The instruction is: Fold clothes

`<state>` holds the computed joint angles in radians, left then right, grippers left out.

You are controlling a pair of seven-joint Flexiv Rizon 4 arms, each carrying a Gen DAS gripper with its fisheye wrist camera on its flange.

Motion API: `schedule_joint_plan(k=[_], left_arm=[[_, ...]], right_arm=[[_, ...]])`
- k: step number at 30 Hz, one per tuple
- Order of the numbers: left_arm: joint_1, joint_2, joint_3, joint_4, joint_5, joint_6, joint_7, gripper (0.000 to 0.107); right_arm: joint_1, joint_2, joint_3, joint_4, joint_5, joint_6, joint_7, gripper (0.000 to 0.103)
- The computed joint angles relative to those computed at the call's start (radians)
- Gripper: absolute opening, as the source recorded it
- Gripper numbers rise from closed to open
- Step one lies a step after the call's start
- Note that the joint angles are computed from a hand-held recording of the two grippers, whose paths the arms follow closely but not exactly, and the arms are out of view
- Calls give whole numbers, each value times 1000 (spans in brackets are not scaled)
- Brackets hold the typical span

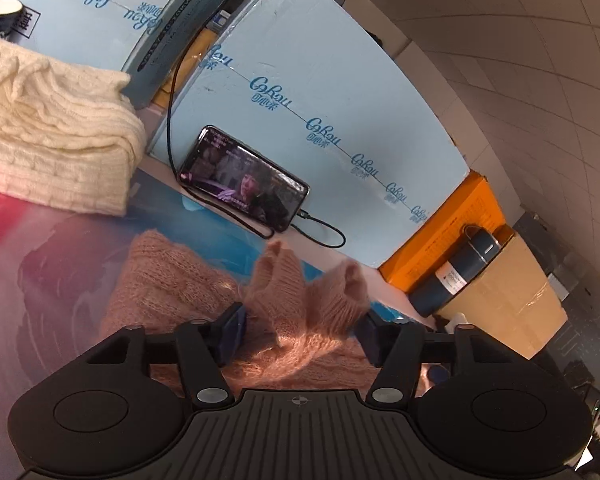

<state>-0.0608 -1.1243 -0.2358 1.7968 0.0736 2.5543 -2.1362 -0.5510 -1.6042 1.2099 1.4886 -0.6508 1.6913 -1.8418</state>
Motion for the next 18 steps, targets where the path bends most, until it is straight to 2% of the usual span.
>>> schedule_joint_plan(k=[1,4,9,11,15,18], left_arm=[[12,-19,-15,-18,28,22,-21,75],[16,-53,-33,-55,63,60,-59,75],[53,-115,-81,-121,193,89,-195,76],[51,-121,-77,-141,230,71,-223,79],[79,-103,-75,-182,356,-105,-232,83],[78,-93,-69,-151,349,-35,-206,83]], right_arm=[[0,0,0,0,0,0,-1,58],[0,-1,1,1,0,1,-2,58],[-3,-5,3,5,-9,8,-6,58],[-6,-9,6,7,-16,8,-7,58],[-8,-10,7,11,-22,8,-9,58],[-10,-15,11,12,-25,11,-10,59]])
